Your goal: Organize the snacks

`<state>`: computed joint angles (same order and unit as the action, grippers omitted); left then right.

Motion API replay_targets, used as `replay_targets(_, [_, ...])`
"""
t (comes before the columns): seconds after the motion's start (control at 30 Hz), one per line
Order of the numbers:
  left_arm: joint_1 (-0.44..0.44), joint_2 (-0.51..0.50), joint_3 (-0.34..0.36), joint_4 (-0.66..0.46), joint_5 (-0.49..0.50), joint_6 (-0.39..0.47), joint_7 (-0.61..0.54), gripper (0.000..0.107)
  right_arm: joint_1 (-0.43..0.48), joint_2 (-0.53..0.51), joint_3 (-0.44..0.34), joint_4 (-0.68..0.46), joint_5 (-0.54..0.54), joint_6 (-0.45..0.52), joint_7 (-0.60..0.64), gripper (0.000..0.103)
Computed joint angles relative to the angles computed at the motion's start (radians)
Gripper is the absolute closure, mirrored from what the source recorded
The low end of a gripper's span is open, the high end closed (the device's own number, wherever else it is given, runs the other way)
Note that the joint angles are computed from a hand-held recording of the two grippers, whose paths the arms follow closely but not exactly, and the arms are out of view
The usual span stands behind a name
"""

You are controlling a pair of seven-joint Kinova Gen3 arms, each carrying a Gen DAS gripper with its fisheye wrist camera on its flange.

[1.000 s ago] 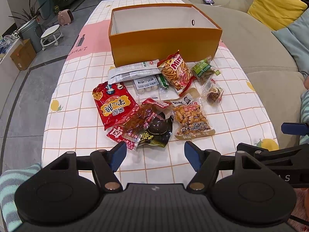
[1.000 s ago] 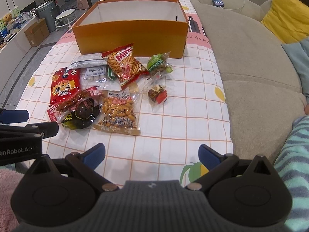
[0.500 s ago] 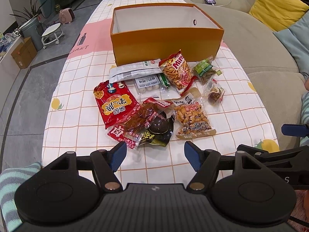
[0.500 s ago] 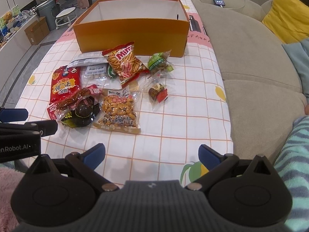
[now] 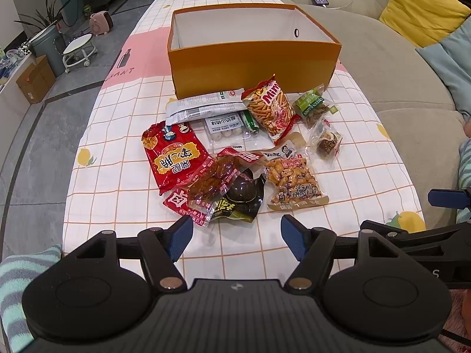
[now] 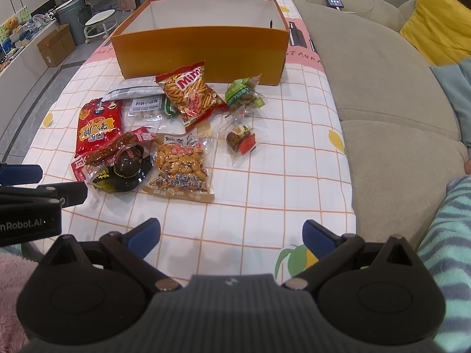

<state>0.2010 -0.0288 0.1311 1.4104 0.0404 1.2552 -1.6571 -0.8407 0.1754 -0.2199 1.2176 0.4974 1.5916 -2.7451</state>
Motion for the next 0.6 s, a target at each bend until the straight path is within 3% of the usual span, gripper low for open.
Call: replay_targets(0.6, [0.000,0.001,-0.001,-0.001,0.005,0.003,-0.001,0.027,0.003,0.003,0.003,-0.003,-0.008,0.001,0.003,0.004])
